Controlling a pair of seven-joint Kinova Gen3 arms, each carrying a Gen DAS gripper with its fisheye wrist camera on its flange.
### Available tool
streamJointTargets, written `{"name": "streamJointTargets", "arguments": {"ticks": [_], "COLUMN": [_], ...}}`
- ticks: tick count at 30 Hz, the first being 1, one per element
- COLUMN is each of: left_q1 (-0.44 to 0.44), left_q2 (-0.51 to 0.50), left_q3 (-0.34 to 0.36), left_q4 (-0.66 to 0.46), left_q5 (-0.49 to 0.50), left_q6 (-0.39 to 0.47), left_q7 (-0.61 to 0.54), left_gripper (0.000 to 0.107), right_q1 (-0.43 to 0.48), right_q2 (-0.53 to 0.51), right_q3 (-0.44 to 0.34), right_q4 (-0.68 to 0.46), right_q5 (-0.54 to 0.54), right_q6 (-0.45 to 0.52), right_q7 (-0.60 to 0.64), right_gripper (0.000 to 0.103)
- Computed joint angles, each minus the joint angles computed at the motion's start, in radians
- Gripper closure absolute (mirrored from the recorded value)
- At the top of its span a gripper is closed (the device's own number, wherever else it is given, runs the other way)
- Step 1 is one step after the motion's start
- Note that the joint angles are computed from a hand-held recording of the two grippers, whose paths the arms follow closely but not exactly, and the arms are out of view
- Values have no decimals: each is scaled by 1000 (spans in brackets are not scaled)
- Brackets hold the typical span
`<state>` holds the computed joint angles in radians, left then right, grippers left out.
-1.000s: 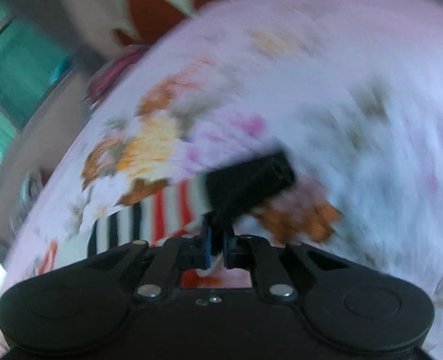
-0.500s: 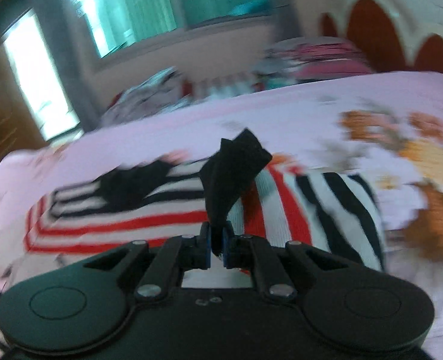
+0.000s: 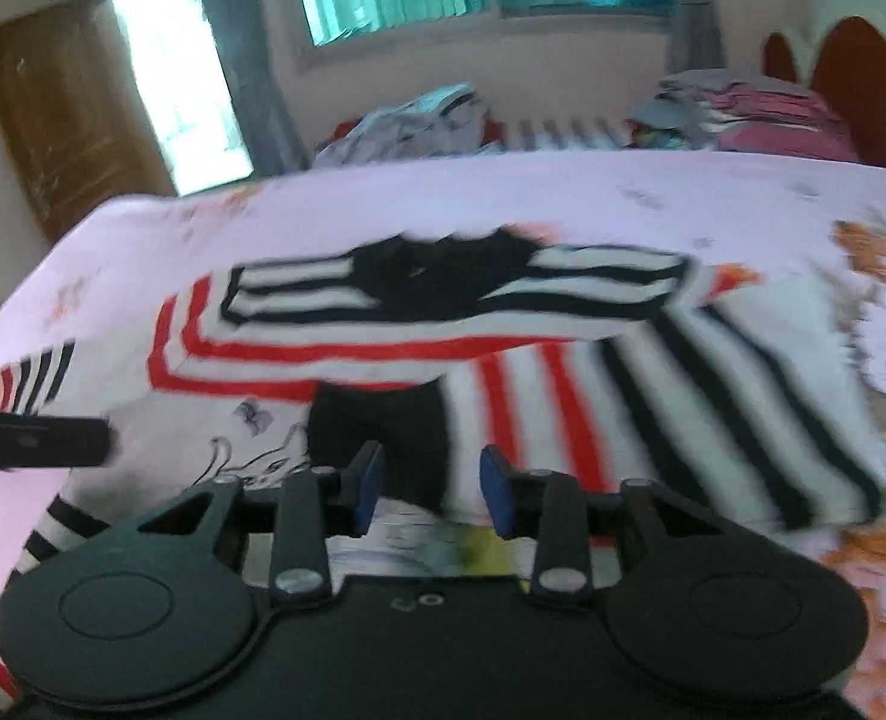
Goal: Fold small clothes
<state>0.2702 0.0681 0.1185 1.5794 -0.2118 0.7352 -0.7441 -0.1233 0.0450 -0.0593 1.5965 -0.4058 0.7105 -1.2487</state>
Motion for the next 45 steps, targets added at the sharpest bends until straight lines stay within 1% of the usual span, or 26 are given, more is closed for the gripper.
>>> {"name": "streamJointTargets", "arguments": {"ticks": [3,4,5,6,8,10,11,12,13,15,17,19,23,26,29,30,32,33,34,36,39,40,41,43,44,45], "left_q1": [11,21,32,35,67,113,133,141,131,133,154,169,164,129,110,119,148,151,161,158,92,89,105,105,95,95], "left_q2": [90,119,146,183,241,284,303,320,328,311,271,230,198,197,211,211,204,199,197,213,246,253,255,252,246,243], "left_q3": [10,9,5,6,-19,-50,-62,-67,-58,-73,-98,-121,-133,-110,-87,-93,-112,-114,-124,-130,-100,-103,-125,-129,-125,-127], "left_q4": [-63,-86,-112,-153,-219,-279,-311,-343,-360,-352,-319,-285,-256,-242,-233,-221,-193,-180,-166,-170,-206,-207,-201,-190,-181,-175], "left_q5": [40,44,44,55,45,-5,-24,-32,-22,-22,-75,-138,-237,-234,-227,-239,-296,-313,-340,-351,-271,-260,-266,-268,-252,-251], "left_q6": [-22,-26,-13,16,60,97,119,144,152,132,101,97,164,179,175,165,151,141,121,108,114,114,105,88,71,62], "left_q7": [-32,-42,-54,-72,-60,-34,-34,-51,-69,-68,-54,-24,3,11,-22,-14,39,65,99,120,81,89,104,106,99,100], "left_gripper": [5,19,28,42,44,46,55,92,102,102,102,103,102,103,102,102,84,58,46,46,49,57,61,86,89,90], "right_q1": [36,49,66,81,110,135,144,156,163,174,186,191,200,197,216,226,242,251,258,259,264,268,269,266,272,281], "right_q2": [-31,-29,-34,-43,-57,-65,-68,-74,-69,-56,-36,-20,9,35,57,70,104,127,148,215,323,354,393,437,457,467], "right_q3": [41,53,66,77,97,112,118,127,130,134,135,126,107,92,82,79,70,63,54,39,12,3,-6,-19,-32,-46], "right_q4": [1,-5,-3,2,16,18,20,28,27,21,6,2,-15,-29,-43,-56,-99,-126,-150,-232,-352,-387,-432,-484,-508,-516], "right_q5": [58,65,73,89,103,119,118,106,102,91,61,29,-20,-24,-81,-108,-145,-167,-185,-187,-172,-167,-157,-127,-123,-123], "right_q6": [-3,-6,-10,-16,-20,-3,1,4,3,8,20,21,49,61,63,69,81,80,75,83,103,113,131,152,164,168], "right_q7": [-83,-106,-132,-167,-206,-233,-238,-228,-230,-236,-226,-206,-147,-140,-90,-65,-35,-21,-10,-19,-71,-88,-104,-132,-133,-126], "right_gripper": [72,72,73,73,74,75,75,75,75,75,75,75,75,75,72,69,64,57,54,53,53,54,54,60,62,68]}}
